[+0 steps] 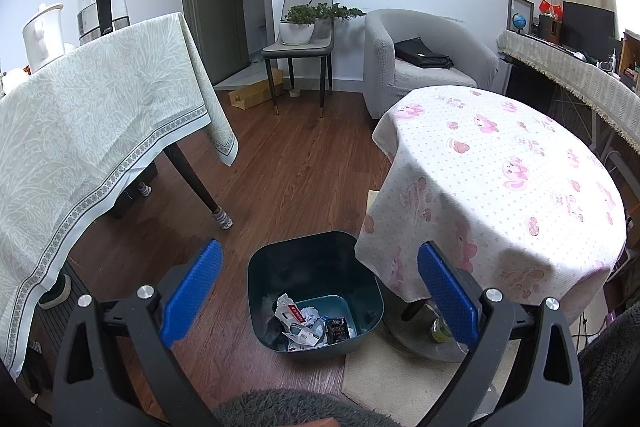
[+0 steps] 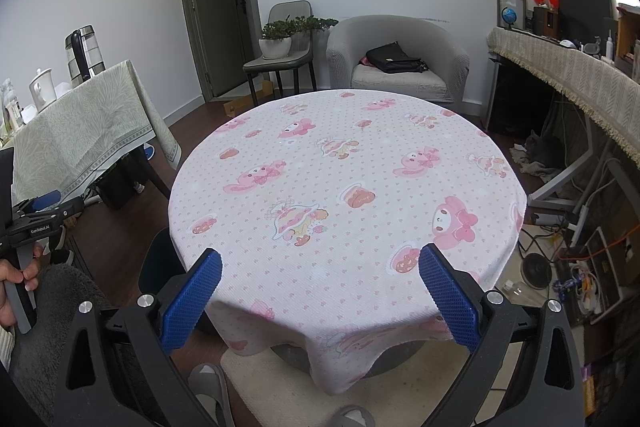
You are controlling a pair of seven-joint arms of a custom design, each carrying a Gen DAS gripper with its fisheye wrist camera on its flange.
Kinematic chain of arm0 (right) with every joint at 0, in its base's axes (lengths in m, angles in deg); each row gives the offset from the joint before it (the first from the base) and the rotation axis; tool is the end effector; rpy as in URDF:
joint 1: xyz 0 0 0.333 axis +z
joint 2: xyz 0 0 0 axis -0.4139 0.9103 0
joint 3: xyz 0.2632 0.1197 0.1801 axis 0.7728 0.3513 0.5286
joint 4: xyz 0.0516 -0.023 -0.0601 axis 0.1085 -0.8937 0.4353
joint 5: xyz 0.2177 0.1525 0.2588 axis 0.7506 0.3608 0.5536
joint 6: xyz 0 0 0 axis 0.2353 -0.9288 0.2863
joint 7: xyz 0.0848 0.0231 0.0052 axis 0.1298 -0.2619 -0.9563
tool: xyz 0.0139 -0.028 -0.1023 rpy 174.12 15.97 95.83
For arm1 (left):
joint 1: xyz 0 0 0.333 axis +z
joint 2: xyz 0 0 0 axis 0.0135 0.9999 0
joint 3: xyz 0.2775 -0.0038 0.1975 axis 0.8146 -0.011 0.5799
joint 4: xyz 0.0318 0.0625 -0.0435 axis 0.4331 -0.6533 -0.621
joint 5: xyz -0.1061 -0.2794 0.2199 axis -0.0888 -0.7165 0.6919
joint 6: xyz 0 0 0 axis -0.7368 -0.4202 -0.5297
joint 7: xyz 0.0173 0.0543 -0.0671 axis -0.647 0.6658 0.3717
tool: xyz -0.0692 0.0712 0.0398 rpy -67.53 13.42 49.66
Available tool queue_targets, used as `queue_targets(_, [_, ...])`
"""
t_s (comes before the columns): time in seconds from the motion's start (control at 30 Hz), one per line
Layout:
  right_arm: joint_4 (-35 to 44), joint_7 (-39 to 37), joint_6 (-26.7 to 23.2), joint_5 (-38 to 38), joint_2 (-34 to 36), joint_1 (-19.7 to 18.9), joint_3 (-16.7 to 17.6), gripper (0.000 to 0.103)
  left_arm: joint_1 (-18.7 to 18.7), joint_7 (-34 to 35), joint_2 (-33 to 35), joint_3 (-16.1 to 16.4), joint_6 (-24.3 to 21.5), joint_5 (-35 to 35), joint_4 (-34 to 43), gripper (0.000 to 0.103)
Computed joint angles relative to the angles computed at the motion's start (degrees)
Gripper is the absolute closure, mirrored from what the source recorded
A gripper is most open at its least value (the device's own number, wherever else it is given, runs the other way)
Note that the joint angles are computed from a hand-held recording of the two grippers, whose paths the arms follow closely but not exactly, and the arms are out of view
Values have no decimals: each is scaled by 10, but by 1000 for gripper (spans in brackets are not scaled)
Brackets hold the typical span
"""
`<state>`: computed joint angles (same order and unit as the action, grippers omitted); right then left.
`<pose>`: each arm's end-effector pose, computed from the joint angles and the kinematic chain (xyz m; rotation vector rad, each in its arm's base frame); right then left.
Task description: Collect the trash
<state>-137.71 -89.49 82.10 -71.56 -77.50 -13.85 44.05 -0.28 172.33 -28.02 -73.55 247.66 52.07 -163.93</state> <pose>0.4092 0.1902 0.5295 -1.1327 2.1108 -0.9757 0.6764 -0.2253 0.4959 -1.0456 2.2785 -1.0730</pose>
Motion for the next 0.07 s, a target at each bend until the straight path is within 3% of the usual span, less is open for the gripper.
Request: queue_targets(0.07, [0,1,0,0,0,0,0,3,0,-1,0,0,0,1,0,3])
